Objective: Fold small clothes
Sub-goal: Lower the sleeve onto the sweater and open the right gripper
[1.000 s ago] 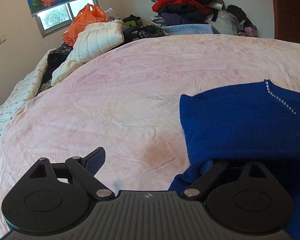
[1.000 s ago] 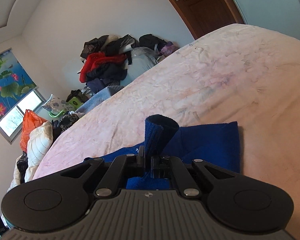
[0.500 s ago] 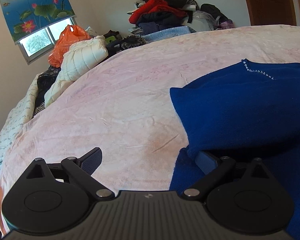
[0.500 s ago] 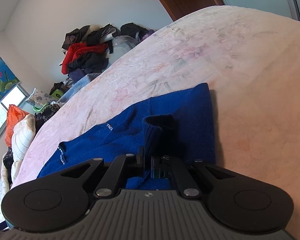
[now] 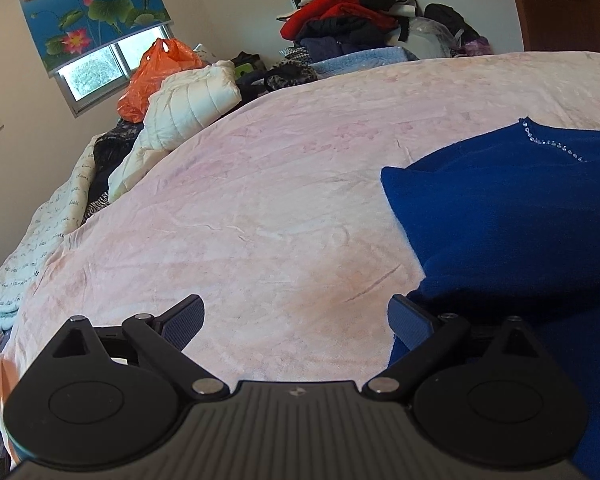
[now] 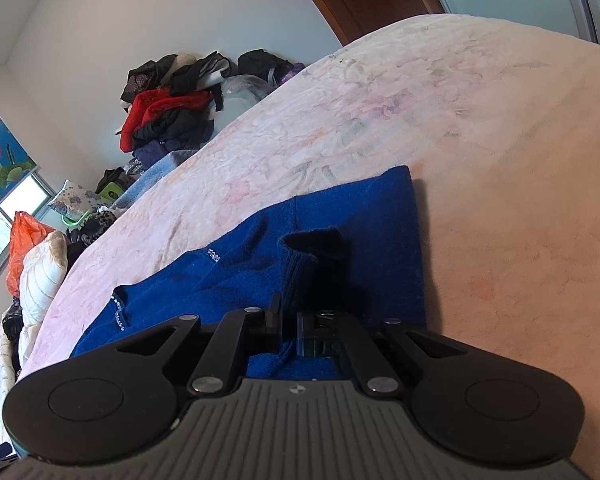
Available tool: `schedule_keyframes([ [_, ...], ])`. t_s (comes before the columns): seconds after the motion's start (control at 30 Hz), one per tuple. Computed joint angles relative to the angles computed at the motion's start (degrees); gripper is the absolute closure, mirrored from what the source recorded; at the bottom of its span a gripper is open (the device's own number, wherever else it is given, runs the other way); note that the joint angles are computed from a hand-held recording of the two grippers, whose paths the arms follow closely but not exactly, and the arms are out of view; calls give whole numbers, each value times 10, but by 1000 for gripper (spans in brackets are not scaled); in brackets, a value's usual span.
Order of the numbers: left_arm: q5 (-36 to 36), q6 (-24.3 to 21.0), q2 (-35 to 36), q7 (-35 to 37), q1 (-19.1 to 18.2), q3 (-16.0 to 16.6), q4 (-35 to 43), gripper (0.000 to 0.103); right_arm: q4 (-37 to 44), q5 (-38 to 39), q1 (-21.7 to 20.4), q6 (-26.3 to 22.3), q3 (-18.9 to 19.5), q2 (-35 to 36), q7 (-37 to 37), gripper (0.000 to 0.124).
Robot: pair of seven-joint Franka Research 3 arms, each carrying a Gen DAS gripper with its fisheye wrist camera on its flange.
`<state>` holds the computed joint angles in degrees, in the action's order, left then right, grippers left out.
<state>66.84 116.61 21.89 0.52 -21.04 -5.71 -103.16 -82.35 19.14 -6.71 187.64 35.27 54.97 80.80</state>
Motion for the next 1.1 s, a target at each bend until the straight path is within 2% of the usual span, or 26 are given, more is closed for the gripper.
schedule_keyframes([
  [0.17,1,-2,-11,-2,0,-2,-12,4,-9,-1,2,18,-5,-6,7,114],
  [0.23,2,-6,-18,-8,-1,-3,-18,4,-16,-5,13,32,-21,-14,17,117],
  [0.37,12,-9,-40,-39,-1,-9,-34,4,-12,-22,21,8,-43,-21,28,116],
  [0.4,16,-9,-46,-49,-1,-10,-37,4,-14,-18,29,8,-55,-26,30,111],
  [0.43,18,-8,-49,-55,0,-12,-37,4,-19,-11,42,11,-75,-36,36,110],
  [0.47,20,-6,-52,-58,1,-14,-36,4,-27,1,64,23,-105,-48,47,102],
  [0.5,24,-2,-53,-60,2,-16,-34,4,-32,53,103,36,-150,-64,33,91],
  [0.53,29,6,-52,-59,3,-18,-29,4,-28,146,152,55,-200,-75,-18,86],
  [0.57,31,11,-48,-56,4,-18,-22,4,-26,214,201,85,-250,-79,-50,87],
  [0.6,31,17,-41,-49,4,-19,-10,4,-26,241,235,114,-284,-80,-68,87],
  [0.63,30,24,-34,-41,5,-19,1,4,-29,229,248,132,-298,-81,-71,87],
  [0.67,29,39,-24,-31,6,-18,15,4,-38,176,241,134,-293,-84,-52,87],
  [0.7,27,54,-15,-21,7,-17,26,4,-51,83,214,123,-271,-89,-7,88],
  [0.73,23,65,-1,-10,6,-15,43,4,-52,8,176,99,-230,-89,11,87],
  [0.77,18,71,14,3,4,-12,60,4,-40,-29,157,62,-209,-84,14,84],
  [0.8,9,76,32,23,2,-9,79,4,-24,-76,152,23,-207,-77,48,83],
  [0.83,-5,72,49,42,-1,-5,98,4,-3,-84,167,-11,-226,-68,61,83],
  [0.87,-19,63,67,61,-5,-1,118,4,18,-107,192,-41,-265,-59,101,81],
  [0.9,-27,59,81,73,-10,5,130,4,36,-93,212,-61,-292,-49,100,82],
  [0.93,-33,54,91,84,-15,11,139,4,39,-46,222,-48,-300,-45,59,82],
  [1.0,-42,55,92,84,-22,21,135,3,18,-29,241,-41,-322,-62,66,79],
  [1.03,-41,63,87,75,-23,25,127,3,-4,-26,248,-19,-327,-75,63,77],
  [1.1,-41,69,80,65,-26,29,117,3,-37,-34,242,24,-316,-90,39,57],
])
